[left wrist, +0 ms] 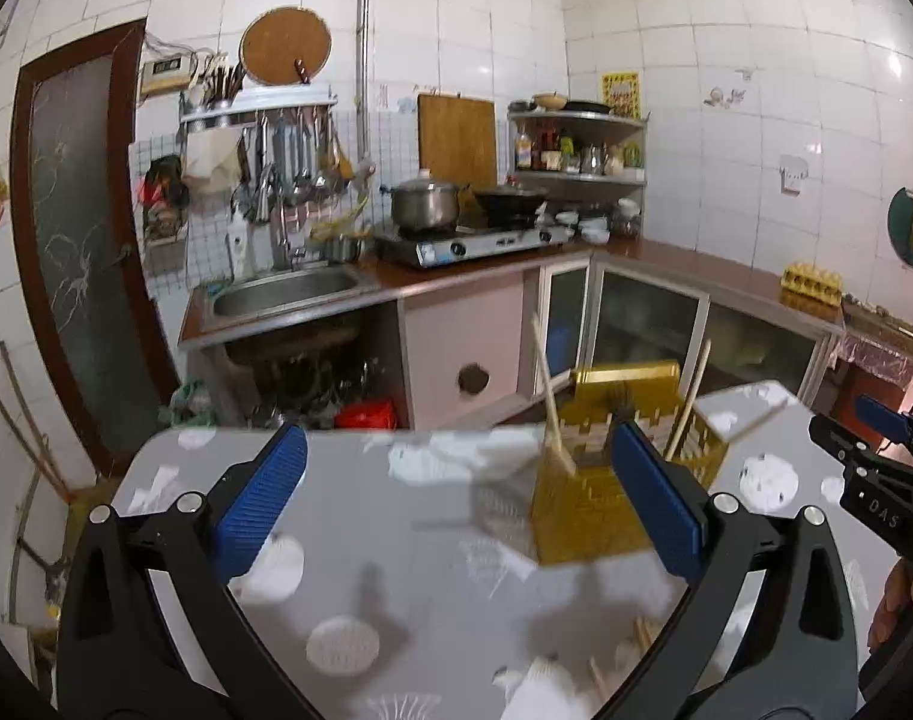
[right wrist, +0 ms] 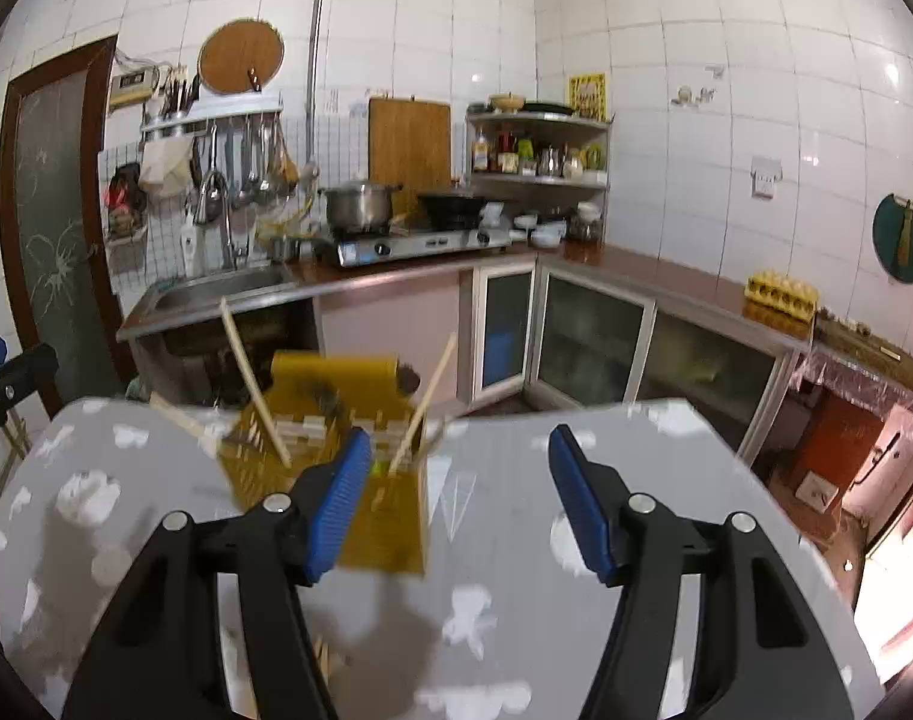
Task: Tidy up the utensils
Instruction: 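Move both open grippers back down to the remaining chopsticks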
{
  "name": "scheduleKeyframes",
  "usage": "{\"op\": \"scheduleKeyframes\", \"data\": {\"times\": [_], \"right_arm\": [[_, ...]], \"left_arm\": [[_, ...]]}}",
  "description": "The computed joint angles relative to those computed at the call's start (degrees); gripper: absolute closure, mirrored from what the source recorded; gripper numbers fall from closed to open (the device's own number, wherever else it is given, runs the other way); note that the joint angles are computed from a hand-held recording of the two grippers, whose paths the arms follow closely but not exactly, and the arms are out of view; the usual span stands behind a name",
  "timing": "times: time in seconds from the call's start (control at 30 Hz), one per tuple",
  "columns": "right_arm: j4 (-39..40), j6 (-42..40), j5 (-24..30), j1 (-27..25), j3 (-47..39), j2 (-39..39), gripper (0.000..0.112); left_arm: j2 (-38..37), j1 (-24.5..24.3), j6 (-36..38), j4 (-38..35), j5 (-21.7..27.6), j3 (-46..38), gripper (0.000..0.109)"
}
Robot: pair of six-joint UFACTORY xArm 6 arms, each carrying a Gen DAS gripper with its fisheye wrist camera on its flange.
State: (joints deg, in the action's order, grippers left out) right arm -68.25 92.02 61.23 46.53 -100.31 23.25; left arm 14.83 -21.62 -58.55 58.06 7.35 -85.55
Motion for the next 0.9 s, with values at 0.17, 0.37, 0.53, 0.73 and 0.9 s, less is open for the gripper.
{"op": "scheduleKeyframes", "data": {"times": [0.17, 0.37, 0.53, 0.73, 0.9], "right_arm": [[2.0, 2.7, -2.1, 1.0, 3.2, 0.8, 0.051], [4.8, 5.4, -6.7, 0.8, 4.8, 4.5, 0.051], [7.1, 5.3, -9.6, 0.2, 4.6, 7.5, 0.051], [11.7, -0.1, -10.6, -0.3, 1.9, 10.4, 0.051], [15.0, -2.1, -11.4, -0.4, 0.3, 11.5, 0.051]], "left_arm": [[-2.2, 0.5, -1.9, 0.0, -0.1, 6.5, 0.011], [-0.3, 0.5, -3.1, -1.2, 0.0, 9.9, 0.011], [3.0, 0.1, -4.5, 0.3, 1.4, 10.0, 0.011], [6.0, -0.5, 0.7, -5.7, 3.9, 9.4, 0.011], [6.3, -0.7, 4.2, -9.7, 4.2, 9.7, 0.011]]}}
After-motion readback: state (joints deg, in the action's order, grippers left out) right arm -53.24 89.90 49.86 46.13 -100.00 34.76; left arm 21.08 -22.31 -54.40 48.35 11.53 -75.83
